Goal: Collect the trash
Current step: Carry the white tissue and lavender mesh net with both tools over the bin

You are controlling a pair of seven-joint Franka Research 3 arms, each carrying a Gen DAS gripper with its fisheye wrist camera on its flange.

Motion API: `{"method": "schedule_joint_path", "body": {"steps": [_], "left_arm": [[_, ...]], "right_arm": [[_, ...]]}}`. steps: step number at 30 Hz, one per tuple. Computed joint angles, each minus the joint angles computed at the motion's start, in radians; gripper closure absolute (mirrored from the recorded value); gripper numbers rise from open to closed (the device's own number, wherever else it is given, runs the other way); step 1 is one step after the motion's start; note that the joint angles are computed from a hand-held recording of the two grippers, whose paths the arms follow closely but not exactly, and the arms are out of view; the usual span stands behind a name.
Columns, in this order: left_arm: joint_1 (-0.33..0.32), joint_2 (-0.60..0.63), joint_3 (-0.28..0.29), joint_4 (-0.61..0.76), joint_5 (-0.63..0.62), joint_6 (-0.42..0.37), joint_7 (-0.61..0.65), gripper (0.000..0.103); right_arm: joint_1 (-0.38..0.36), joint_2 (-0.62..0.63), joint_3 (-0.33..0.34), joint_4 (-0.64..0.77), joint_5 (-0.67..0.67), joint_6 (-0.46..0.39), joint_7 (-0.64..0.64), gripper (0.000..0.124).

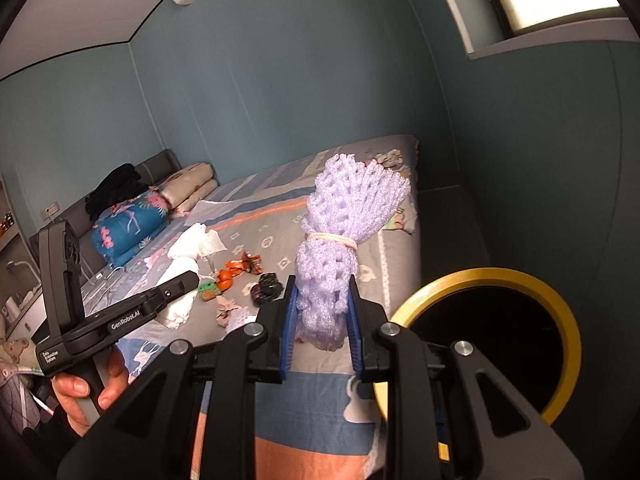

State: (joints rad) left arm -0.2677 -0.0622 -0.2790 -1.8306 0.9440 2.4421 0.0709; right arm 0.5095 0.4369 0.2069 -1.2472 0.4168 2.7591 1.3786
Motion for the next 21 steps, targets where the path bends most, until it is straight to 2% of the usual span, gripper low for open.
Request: {"method": "schedule_joint_path", "body": {"steps": [8,21], "left_arm": [[-0.056,0.158,0.017,0.174,-0.007,0.015,0.107,0.087],[-0.15,0.399,0.099,0.404,-0.157,0.074,0.292,0.087]], "right_arm": [[-0.012,0.001,-0.034,-0.009,-0.028,0.001,0.063,0.102],[-0.035,0.063,-0.059,0.049,-0.062,-0.028,0.159,0.102]]}}
